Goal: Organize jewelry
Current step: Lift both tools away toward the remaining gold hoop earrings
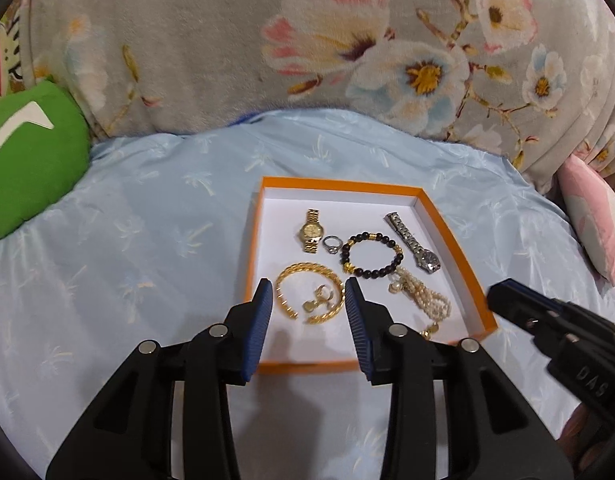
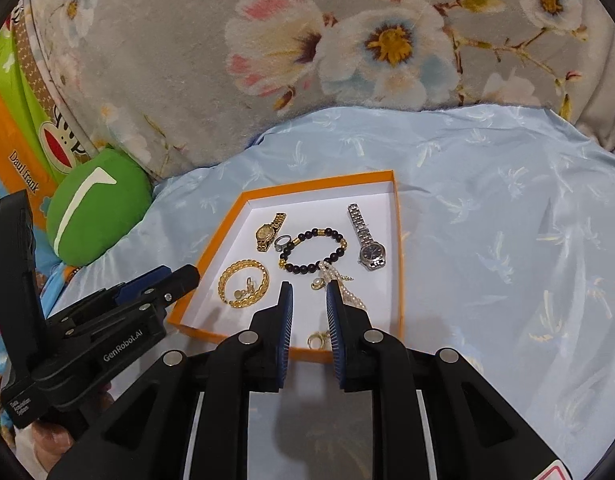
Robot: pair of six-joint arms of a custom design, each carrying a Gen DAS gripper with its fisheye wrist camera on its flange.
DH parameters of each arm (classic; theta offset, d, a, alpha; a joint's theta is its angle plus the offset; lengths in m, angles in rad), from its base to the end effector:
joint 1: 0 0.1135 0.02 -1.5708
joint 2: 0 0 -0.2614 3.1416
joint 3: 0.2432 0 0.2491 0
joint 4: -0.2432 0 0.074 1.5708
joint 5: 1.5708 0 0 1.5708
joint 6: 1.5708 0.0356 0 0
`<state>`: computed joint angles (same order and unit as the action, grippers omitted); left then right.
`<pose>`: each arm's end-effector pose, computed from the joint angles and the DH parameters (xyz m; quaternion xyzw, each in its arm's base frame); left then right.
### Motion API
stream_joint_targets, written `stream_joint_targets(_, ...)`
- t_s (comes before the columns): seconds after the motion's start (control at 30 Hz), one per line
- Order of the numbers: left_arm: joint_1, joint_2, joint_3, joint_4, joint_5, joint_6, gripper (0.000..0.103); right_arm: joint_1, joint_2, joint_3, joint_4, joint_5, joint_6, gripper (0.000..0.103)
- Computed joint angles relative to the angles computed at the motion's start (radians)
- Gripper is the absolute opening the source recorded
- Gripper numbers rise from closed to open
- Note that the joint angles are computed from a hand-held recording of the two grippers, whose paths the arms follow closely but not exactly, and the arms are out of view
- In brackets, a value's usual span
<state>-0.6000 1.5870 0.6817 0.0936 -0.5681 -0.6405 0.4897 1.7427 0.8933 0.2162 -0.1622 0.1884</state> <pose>0.2520 -0.1492 0.1463 -0.1219 0.8893 0.0051 0.4407 0.3127 0.1732 0.1645 -0.1696 0.8736 0.2179 0.4007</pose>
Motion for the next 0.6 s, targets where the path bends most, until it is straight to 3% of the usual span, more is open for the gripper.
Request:
stream_joint_targets(0.13,-0.098,-0.141,-0.091,-0.090,-0.071,-0.086,0.036,0.012,-0.162,-0.175,0.010,0.039,-0.026,0.019)
stream_joint_targets(0.27,-0.242,-0.229,-0.165,-0.211,-0.136,-0.260,0.036,0.037,-0.320,-0.370,0.016,0.054,-0.019,0.025)
stream_joint_targets(0.43,-0.462,-0.203,-0.190,-0.362,-0.215,-0.537,0.036,0.116,-0.414,-0.528,0.019,0.085,0.015,0.025)
stream_joint_targets(0.6,-0.580,-0.168,-0.209,-0.389,-0.214,-0.710,0.036,0.205,-0.395,-0.581,0.056,0.094,0.078,0.026)
